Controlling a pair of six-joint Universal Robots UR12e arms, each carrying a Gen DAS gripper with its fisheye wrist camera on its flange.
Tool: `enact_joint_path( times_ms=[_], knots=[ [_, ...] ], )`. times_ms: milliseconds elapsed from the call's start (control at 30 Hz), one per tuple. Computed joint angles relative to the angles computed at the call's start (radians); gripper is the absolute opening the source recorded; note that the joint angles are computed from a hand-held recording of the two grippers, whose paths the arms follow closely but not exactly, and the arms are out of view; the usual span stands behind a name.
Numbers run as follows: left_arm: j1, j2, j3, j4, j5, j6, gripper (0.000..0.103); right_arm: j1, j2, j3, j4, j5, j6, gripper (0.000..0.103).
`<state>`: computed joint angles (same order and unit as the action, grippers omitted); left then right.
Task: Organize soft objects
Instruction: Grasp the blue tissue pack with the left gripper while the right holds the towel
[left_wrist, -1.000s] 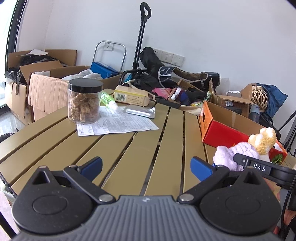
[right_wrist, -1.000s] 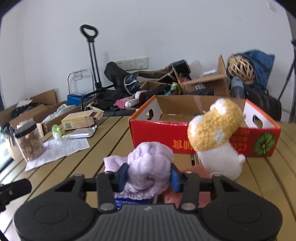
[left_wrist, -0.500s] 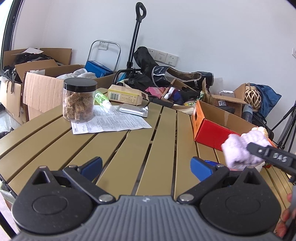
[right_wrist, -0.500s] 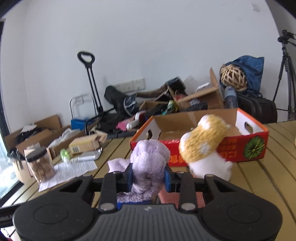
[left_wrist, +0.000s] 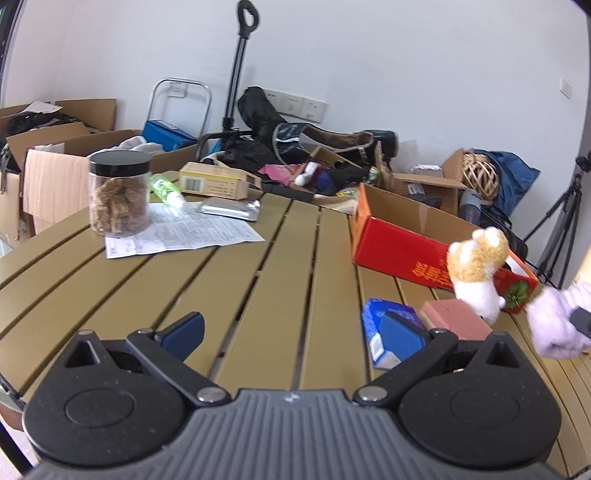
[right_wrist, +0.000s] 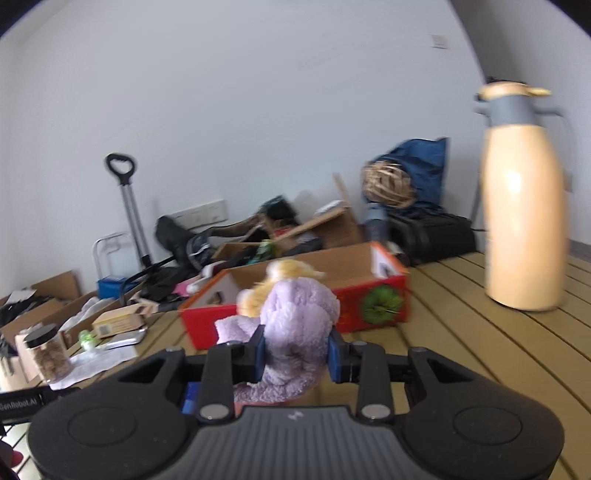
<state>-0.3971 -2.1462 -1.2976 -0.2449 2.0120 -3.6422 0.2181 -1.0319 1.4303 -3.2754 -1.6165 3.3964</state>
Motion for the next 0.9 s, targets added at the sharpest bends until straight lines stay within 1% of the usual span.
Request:
enact_joint_path(
  times_ms=[133,233,300,367,467,600,667,733,833,900],
  knots=[
    [-0.006,-0.007,0.007,-0.001,-0.013,0.017,0.103,-0.025,-0.027,0.056,-0.04,-0.015,0.075,0.031],
    [-0.012,-0.011,0.009,0.003,-0.016,0.04,0.103,-0.04,-0.04,0.082,-0.082,-0.018,0.098,0.031],
    [-0.014,-0.012,0.009,0.005,-0.031,0.056,0.103,-0.05,-0.046,0.095,-0.1,-0.014,0.106,0.031],
    [-0.016,-0.014,0.013,0.001,-0.049,0.076,0.103,-0.061,-0.051,0.106,-0.105,-0.003,0.112,0.031],
    [-0.024,-0.027,0.032,-0.016,-0.044,0.094,0.103,-0.074,-0.053,0.11,-0.105,0.009,0.132,0.031],
    [-0.035,-0.055,0.08,-0.074,-0.047,0.111,0.103,-0.092,-0.053,0.112,-0.098,0.024,0.178,0.031],
    [-0.042,-0.076,0.12,-0.112,-0.036,0.131,0.103,-0.096,-0.051,0.112,-0.098,0.026,0.192,0.031],
    [-0.046,-0.099,0.163,-0.15,-0.022,0.133,0.103,-0.099,-0.049,0.11,-0.095,0.031,0.203,0.031],
    [-0.051,-0.135,0.236,-0.236,0.007,0.114,0.103,-0.1,-0.046,0.11,-0.095,0.039,0.215,0.031],
    [-0.052,-0.156,0.281,-0.284,0.021,0.118,0.103,-0.101,-0.044,0.107,-0.092,0.046,0.218,0.031]
  ],
)
